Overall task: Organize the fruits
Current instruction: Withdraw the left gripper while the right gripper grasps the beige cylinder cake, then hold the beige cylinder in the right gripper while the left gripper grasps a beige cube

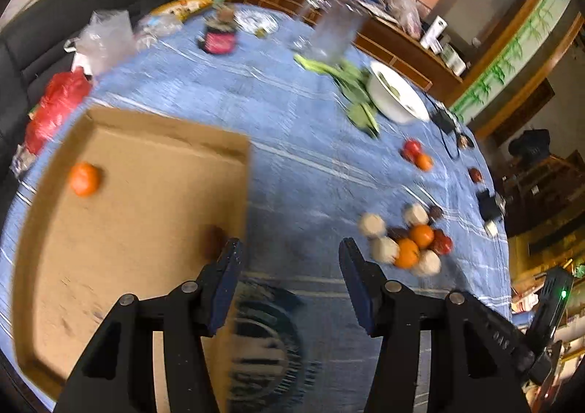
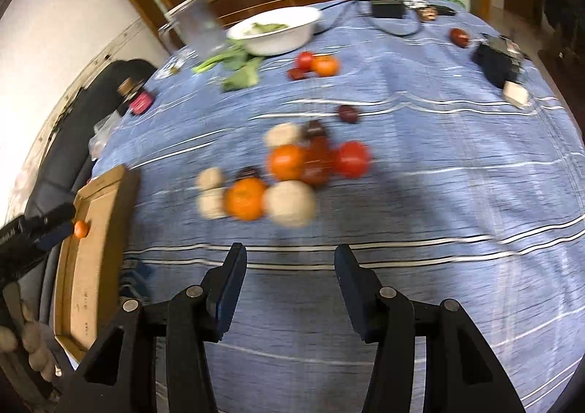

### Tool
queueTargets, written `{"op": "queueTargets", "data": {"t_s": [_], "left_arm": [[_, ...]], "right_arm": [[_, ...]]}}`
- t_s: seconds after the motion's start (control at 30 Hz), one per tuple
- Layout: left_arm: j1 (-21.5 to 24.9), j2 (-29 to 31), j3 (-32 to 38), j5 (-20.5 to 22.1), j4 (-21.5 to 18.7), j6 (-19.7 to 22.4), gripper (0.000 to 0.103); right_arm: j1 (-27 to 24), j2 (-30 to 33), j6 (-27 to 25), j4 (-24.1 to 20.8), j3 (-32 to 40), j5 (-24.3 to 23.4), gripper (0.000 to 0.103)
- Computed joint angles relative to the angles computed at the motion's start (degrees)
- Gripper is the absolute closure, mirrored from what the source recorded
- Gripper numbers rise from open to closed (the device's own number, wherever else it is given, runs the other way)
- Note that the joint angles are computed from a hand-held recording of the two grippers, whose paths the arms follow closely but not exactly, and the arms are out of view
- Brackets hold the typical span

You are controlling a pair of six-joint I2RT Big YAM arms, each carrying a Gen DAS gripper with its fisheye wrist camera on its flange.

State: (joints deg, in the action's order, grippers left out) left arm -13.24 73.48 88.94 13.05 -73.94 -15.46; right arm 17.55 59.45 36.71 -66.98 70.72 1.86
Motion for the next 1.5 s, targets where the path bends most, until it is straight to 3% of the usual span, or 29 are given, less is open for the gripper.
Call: {"op": "queueTargets", "data": {"t_s": [0.37, 0.57, 0.67, 0.83, 1.03, 1.07, 1.3, 1.5], "left_arm": [[-12.9, -0.6, -2.9, -6.1, 0.5, -9.8, 0.05], [-15.7, -1.9, -3.3, -8.7, -0.3, -12.7, 0.05], [-16.4, -2.9, -3.7, -10.4, -1.4, -13.7, 0.05], [-16.4, -4.6, -4.7, -12.5, -3.2, -14.7, 0.047], [-15.3, -7.1, -6.2, -14.2, -3.9, -16.1, 0.047], [-15.1, -7.6, -6.4, -14.5, -4.0, -16.3, 0.047], [-13.1, -11.4, -7.9, -16.2, -5.1, -17.8, 0.047], [-9.4, -14.8, -10.3, -15.4, -5.8, -19.6, 0.047]], "right_arm": [[-22.7, -2.5, -16.5, -1.0, -1.8, -7.2, 0.05], [-32.5, 3.1, -24.6, 1.3, 2.4, -5.8, 0.05], [-35.2, 7.3, -26.4, 2.5, 4.9, -5.4, 0.05], [-35.2, 12.3, -29.7, 4.0, 6.6, -1.7, 0.05], [-33.8, 13.3, -32.3, 4.8, 5.4, 1.2, 0.054], [-33.9, 13.3, -32.1, 4.6, 5.5, 1.1, 0.064], [-32.6, 11.5, -31.9, 2.2, 4.9, -0.7, 0.064], [-27.2, 6.2, -30.3, -1.1, 3.6, -5.7, 0.063]]}}
